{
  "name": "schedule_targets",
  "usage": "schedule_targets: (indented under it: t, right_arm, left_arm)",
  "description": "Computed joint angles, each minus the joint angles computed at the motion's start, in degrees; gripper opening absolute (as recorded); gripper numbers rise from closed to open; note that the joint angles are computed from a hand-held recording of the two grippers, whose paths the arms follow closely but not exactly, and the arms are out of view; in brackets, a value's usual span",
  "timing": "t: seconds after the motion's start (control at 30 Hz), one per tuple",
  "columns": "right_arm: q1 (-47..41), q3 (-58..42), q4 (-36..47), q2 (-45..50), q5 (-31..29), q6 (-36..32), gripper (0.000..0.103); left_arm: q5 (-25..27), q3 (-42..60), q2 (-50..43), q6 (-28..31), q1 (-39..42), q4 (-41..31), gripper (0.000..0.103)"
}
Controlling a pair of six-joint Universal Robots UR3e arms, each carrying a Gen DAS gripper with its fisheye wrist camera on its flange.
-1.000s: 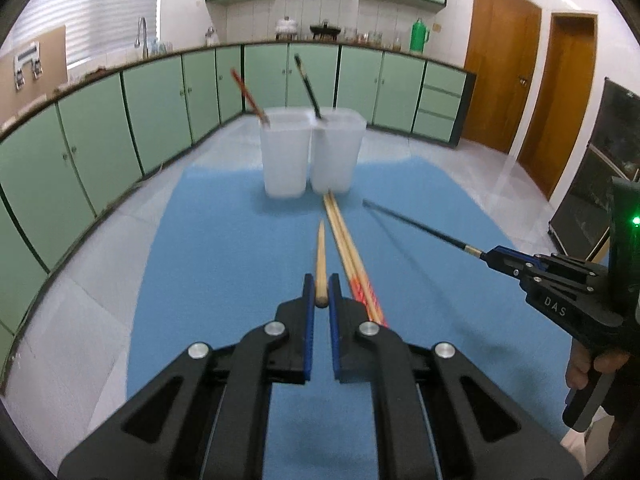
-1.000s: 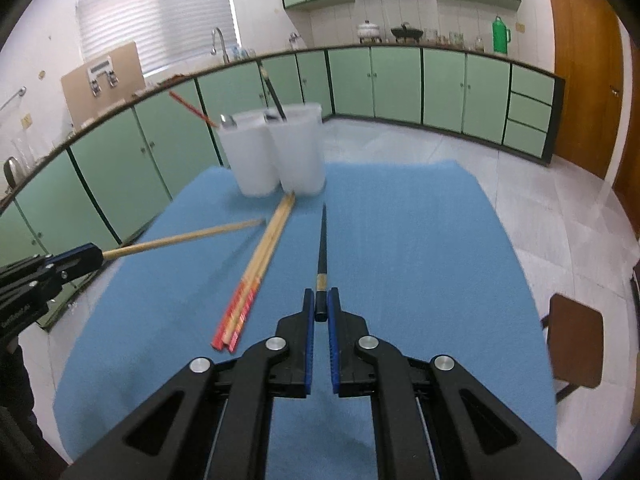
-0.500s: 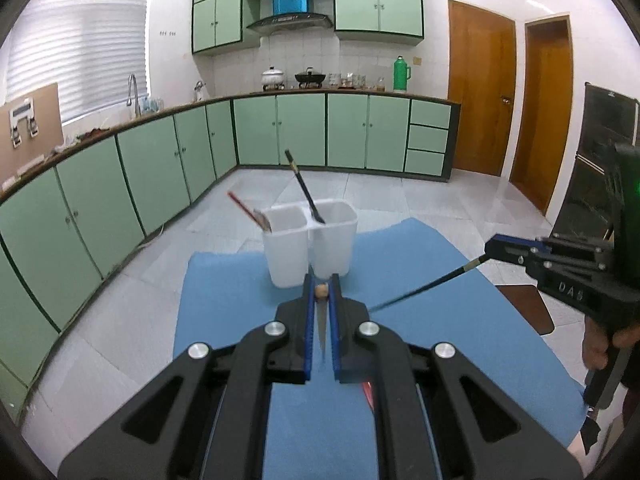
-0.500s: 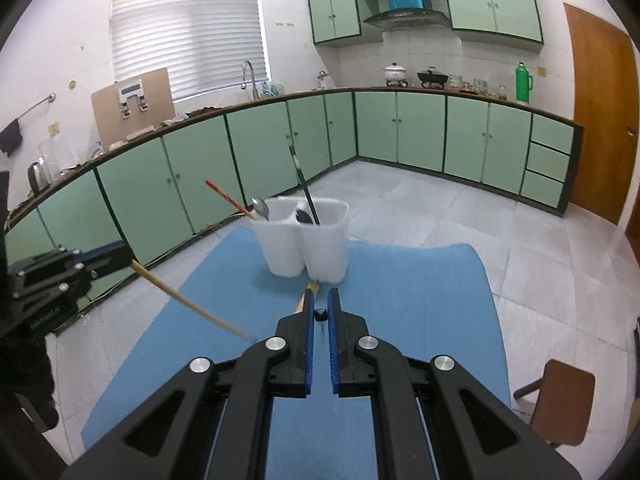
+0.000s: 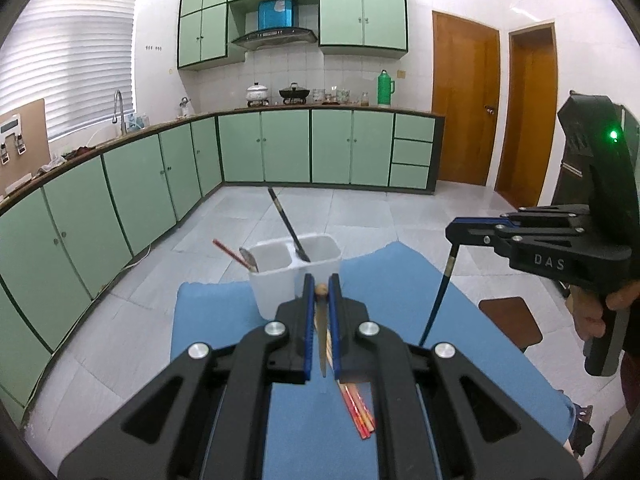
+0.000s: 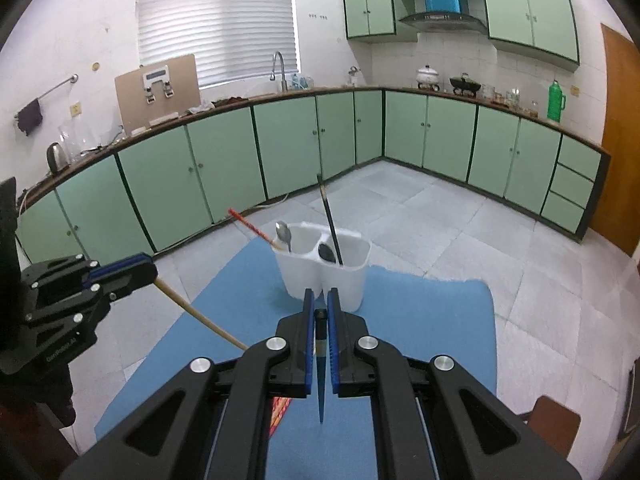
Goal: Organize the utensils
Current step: 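Lift the wooden chopstick into the holder with left gripper while right inserts black chopstick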
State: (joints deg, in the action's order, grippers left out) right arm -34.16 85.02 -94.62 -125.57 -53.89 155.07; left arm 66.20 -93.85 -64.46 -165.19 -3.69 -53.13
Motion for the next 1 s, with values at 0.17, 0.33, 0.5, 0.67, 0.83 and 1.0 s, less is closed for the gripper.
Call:
schedule_targets:
  t: [0.17,0.33,0.5,0.67,0.83,1.0]
  right_arm:
    - [2.74,-7.39,-4.39,6.82,-0.82,3.48,0.006]
    - [7.45,-16.21,-11.59,16.27,-4.19,9.07,0.006]
    - [11.55,-28.96,-17.19,28.34,-7.15,15.14,0.006]
    - [13.84,-37.40,-23.92,38.18,-9.58,20.62,0.006]
    - [16.09,-40.49,-28.17,45.51,-12.66,23.54,0.006]
    - [18.68,-37.72,-32.41,49.57,-17.49,23.76,0.006]
  left_arm:
    - [0.34,5.50,-3.47,-0.44,0.07,1.74,0.006]
    - [2.83,15.16,-10.72,-2.38,-2.20,4.33,0.006]
    - [5.26,28.29,-21.37,-3.83,-4.75,4.93,0.006]
    - [7.74,37.98,-30.71,-4.75,-6.88,4.56,0.006]
    - [8.97,43.00,-37.39,-5.94,-7.80,4.38,0.006]
    - [9.51,44.72,-42.30,-7.17,-7.60,4.31,0.006]
